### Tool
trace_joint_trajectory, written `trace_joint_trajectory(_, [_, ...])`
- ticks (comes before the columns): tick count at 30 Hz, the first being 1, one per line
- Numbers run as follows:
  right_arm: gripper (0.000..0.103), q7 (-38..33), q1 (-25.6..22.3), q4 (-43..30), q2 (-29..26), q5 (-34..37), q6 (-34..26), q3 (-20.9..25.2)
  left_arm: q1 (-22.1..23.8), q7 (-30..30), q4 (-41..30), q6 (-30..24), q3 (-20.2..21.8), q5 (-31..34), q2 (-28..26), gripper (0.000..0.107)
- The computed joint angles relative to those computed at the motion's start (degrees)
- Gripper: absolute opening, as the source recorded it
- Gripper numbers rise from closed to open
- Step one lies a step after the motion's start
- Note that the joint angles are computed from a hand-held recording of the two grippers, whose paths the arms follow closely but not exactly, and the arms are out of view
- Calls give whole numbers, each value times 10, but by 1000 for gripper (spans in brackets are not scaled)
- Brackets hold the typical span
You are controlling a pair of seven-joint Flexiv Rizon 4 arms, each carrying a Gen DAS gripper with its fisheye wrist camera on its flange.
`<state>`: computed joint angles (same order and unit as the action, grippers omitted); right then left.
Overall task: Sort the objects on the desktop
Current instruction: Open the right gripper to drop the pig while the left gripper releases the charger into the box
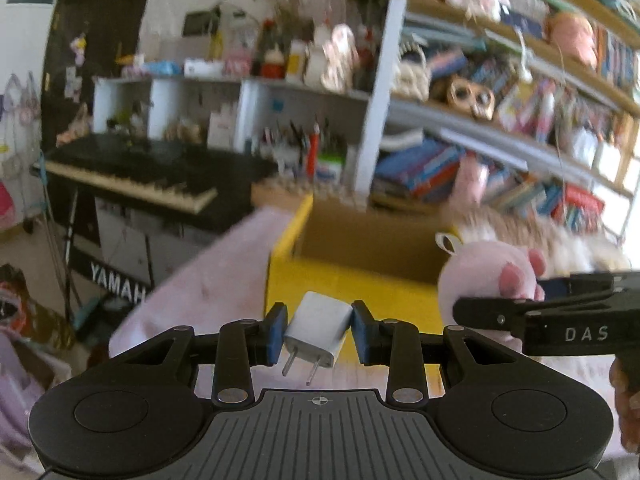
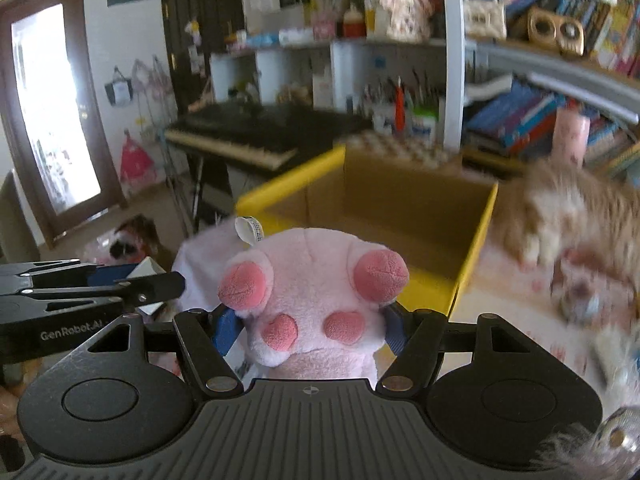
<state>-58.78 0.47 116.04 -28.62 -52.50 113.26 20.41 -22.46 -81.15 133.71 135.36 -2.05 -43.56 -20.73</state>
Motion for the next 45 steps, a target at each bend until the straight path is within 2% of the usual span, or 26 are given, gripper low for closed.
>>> trace_joint_trajectory(3, [66,9,-4,-63,-28,-11,-22,8,34,-18,-38,-9,1,58,-9,33])
trace_joint_trajectory(6, [66,-7,15,-121,-53,23,-37,-1,60,-10,-85,-24,4,111,-27,33])
trace_joint_trajectory(9, [66,-24,0,-182,-93,24,-76,31,93,-29,-134,-53,-5,164,-46,33])
trace_joint_trajectory(10, [66,-39,-14,-203,-110,22,-102,57,93,-23,-152,-59,-2,168,-55,33])
trace_joint_trajectory(11, [66,-52,-39,-227,-134,4,-137,99,85,-8,-173,-67,5,160,-66,33])
trace_joint_trajectory(12, [66,-70,-48,-246,-151,2,-162,123,79,4,-190,-77,11,150,-76,33])
trace_joint_trajectory(14, [66,-104,-52,-275,-175,9,-201,145,72,20,-220,-100,18,132,-89,33])
trace_joint_trajectory(21, [66,-229,-58,-346,-238,45,-291,211,40,86,-294,-178,58,67,-131,33])
trace_joint_trajectory(23, [66,-269,-50,-365,-250,45,-308,211,33,95,-308,-201,71,56,-141,33])
trace_joint_trajectory(25, [66,-341,-43,-388,-269,35,-329,219,22,103,-319,-225,90,47,-150,33])
trace_joint_trajectory(26, [66,-388,-42,-402,-281,30,-346,231,11,108,-327,-241,106,39,-156,33])
trace_joint_trajectory(29, [66,-515,-37,-439,-310,30,-403,263,-45,112,-357,-307,189,9,-185,33])
trace_joint_trajectory(31, [66,-581,-28,-468,-326,39,-448,277,-59,100,-370,-338,218,13,-198,33])
trace_joint_trajectory(34, [66,-647,-9,-508,-340,57,-507,281,-76,81,-386,-386,257,27,-214,33])
trace_joint_trajectory(39, [66,-706,24,-557,-351,84,-571,257,-92,54,-406,-470,306,70,-230,33])
trace_joint_trajectory(45, [66,-704,51,-581,-349,120,-581,207,-87,33,-416,-496,312,124,-226,34])
